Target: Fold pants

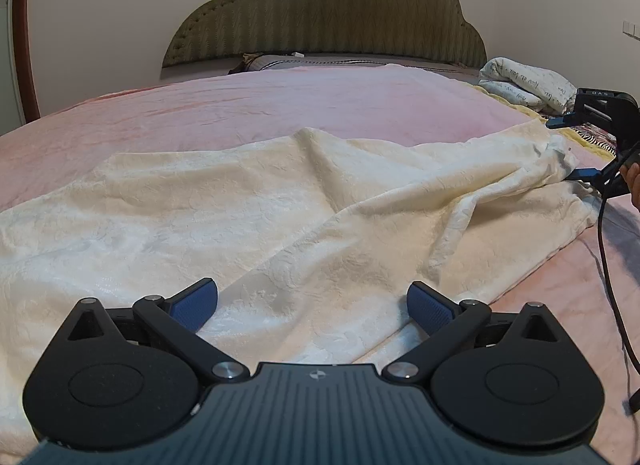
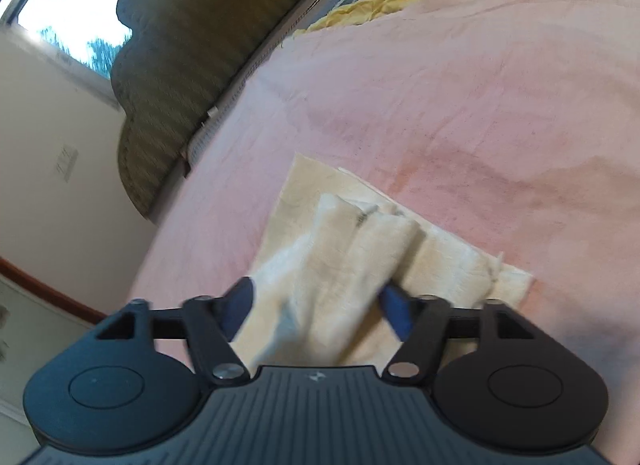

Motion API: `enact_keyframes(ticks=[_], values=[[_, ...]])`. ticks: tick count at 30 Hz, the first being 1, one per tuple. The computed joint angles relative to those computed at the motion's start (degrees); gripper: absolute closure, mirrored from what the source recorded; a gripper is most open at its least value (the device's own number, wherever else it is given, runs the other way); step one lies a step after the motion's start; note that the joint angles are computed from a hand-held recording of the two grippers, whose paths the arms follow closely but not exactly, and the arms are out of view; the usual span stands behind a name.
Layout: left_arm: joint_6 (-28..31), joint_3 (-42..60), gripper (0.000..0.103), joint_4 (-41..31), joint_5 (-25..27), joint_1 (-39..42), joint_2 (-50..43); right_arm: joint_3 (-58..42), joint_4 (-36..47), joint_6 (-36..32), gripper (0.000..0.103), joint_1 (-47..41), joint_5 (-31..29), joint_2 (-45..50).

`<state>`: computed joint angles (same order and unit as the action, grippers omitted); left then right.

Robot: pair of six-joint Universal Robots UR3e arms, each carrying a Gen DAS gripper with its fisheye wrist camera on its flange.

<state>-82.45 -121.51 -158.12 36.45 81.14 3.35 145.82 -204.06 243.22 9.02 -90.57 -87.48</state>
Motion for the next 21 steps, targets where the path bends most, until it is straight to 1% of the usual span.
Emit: enact_keyframes(ticks=[1, 3, 5, 6, 8, 9, 10, 11, 12, 14, 15, 16, 17, 18, 19, 20, 21], values=[[0.02, 0.01, 0.0, -0.03, 0.0, 0.01, 0.02, -0.26, -0.37, 1.27, 0.028, 0.08, -0.69, 0.43], [0.82, 0.39, 0.0, -1.02, 0.07, 0.48, 0.05, -1.11, 0.91, 1.83, 0.028, 1.95, -4.41, 0.42], [1.12, 0.52, 0.0, -1.38, 0.1, 0.66, 0.02, -3.26, 6.45, 0.58, 0.028, 5.13, -10.05, -1.28], [1.12, 0.52, 0.0, -1.38, 0.1, 0.66, 0.02, -5.67, 11.58, 0.51, 0.028, 8.37, -16.15, -2.02], [1.12, 0.52, 0.0, -1.38, 0.1, 0.66, 0.02, -13.2, 26.99, 4.75, 0.027, 17.9, -35.89, -1.51], [1.1, 0.54, 0.0, -1.39, 0.1, 0.65, 0.02, -15.03, 29.99, 4.93, 0.027, 20.76, -42.38, -0.67], [1.1, 0.54, 0.0, -1.39, 0.1, 0.65, 0.02, -15.0, 28.19, 2.34, 0.027, 21.61, -44.06, -0.61], [1.07, 0.56, 0.0, -1.36, 0.11, 0.64, 0.08, -12.93, 21.59, -2.7, 0.027, 20.61, -40.95, -1.29], [1.07, 0.56, 0.0, -1.36, 0.11, 0.64, 0.08, -11.01, 16.47, -7.71, 0.027, 17.23, -33.03, -2.83], [1.58, 0.63, 0.0, -1.79, 0.17, 0.93, 0.01, -9.19, 11.38, -13.94, 0.027, 9.48, -14.68, -4.8], [1.58, 0.63, 0.0, -1.79, 0.17, 0.93, 0.01, -10.02, 11.44, -15.9, 0.025, 7.07, -7.93, -4.36], [1.59, 0.61, 0.0, -1.77, 0.18, 0.93, 0.05, -11.61, 12.81, -17.77, 0.024, 5.42, -2.43, -3.41], [1.58, 0.58, 0.0, -1.73, 0.18, 0.93, 0.03, -13.63, 15.18, -19.37, 0.023, 4.9, 1.39, -2.29], [1.51, 0.61, 0.0, -1.75, 0.16, 0.88, 0.03, -16.57, 18.39, -19.89, 0.023, 5.87, 1.68, -0.6], [1.37, 0.53, 0.0, -1.6, 0.14, 0.79, 0.05, -20.63, 24.43, -20.11, 0.023, 7.81, -0.29, 0.72], [1.23, 0.46, 0.0, -1.46, 0.11, 0.7, 0.06, -24.77, 31.58, -20.02, 0.023, 10.17, -4.13, 1.6], [1.21, 0.47, 0.0, -1.45, 0.1, 0.66, -0.01, -27.63, 36.99, -19.53, 0.023, 12.61, -9.13, 2.04]])
